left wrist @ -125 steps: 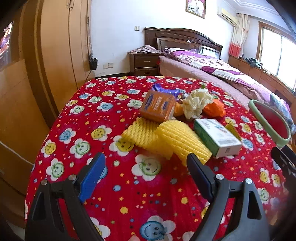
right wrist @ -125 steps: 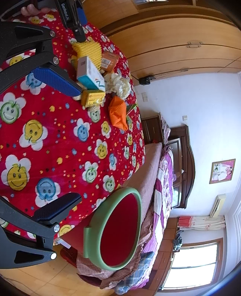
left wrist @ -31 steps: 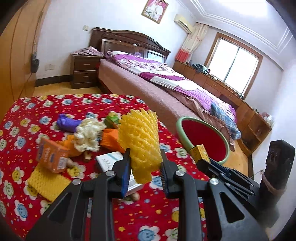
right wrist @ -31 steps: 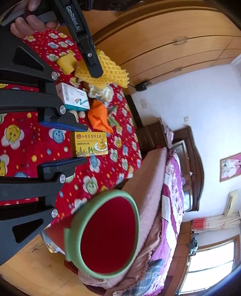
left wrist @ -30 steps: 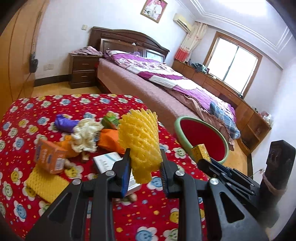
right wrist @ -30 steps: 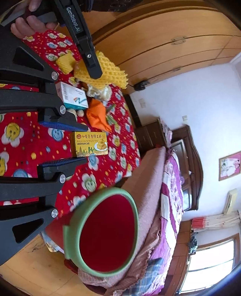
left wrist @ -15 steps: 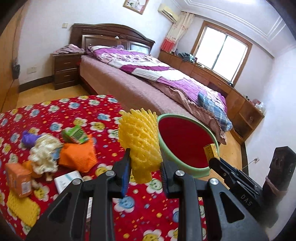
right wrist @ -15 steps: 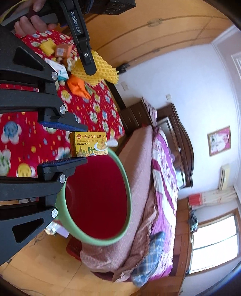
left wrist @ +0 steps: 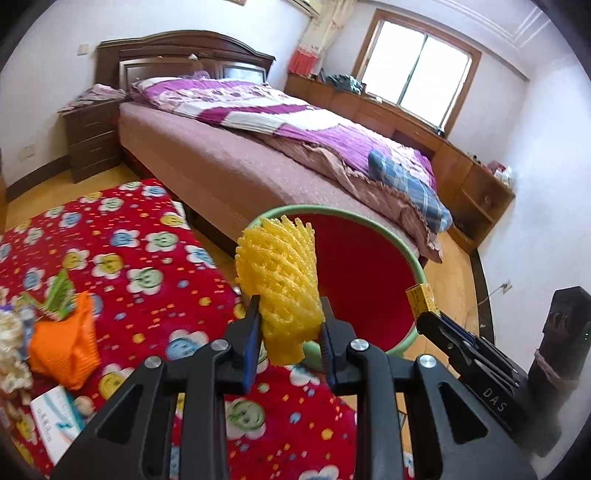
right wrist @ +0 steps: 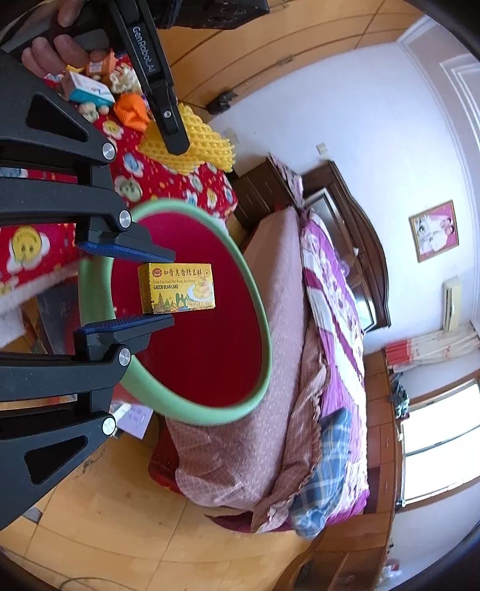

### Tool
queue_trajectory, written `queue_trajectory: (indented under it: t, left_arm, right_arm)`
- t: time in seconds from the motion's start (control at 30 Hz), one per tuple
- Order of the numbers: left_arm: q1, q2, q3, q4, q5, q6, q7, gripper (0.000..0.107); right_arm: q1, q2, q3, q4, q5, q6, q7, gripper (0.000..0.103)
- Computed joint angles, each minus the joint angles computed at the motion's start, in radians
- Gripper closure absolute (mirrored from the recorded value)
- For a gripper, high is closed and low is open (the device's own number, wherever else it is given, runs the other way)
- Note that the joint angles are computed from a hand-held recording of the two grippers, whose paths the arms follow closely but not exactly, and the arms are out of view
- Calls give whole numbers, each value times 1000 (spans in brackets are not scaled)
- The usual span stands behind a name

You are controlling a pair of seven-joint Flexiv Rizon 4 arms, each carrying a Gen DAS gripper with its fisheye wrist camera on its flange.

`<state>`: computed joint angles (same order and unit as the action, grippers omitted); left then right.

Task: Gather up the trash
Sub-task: 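Open both grippers to drop the foam net and yellow box into the bucket, then move both grippers back over the remaining items on the table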

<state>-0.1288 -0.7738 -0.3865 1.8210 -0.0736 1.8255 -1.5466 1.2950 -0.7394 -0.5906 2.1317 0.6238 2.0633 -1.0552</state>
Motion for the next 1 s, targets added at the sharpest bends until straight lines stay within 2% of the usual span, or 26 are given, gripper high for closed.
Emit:
queue_trajectory:
  t: [0.27,0.43,0.57,0.8,0.87,0.93,1.0]
  left_arm:
    - [-95,-68,78,-131,-52,-114,60,78]
    - [-138,-73,117,-154,-87,-154,78,62]
    - [-189,-66,179,-163,-109,-161,69,60]
    - [-173,-40,167,-118,-128,-134,44,60]
    - [-166,-26,164,-95,-133,-124,31,60]
    - [-150,-13,148,-68,-131,-105,20,60]
    - [-140,7,144,-34,-129,-81,3,60]
  right_arm:
    - [-65,-15,36,-6,-28,-10,24,75]
    - [-92,-20,55,-15,-46,-6,29,74]
    - [-126,-20,85,-28,-60,-1,27,74]
    - [-187,-6,150,-38,-67,23,1,73]
    - [-191,-1,158,-38,-59,33,-11,69]
    - [-194,4,167,-39,-46,44,-22,59]
    - [-197,11,175,-42,-35,45,-36,59]
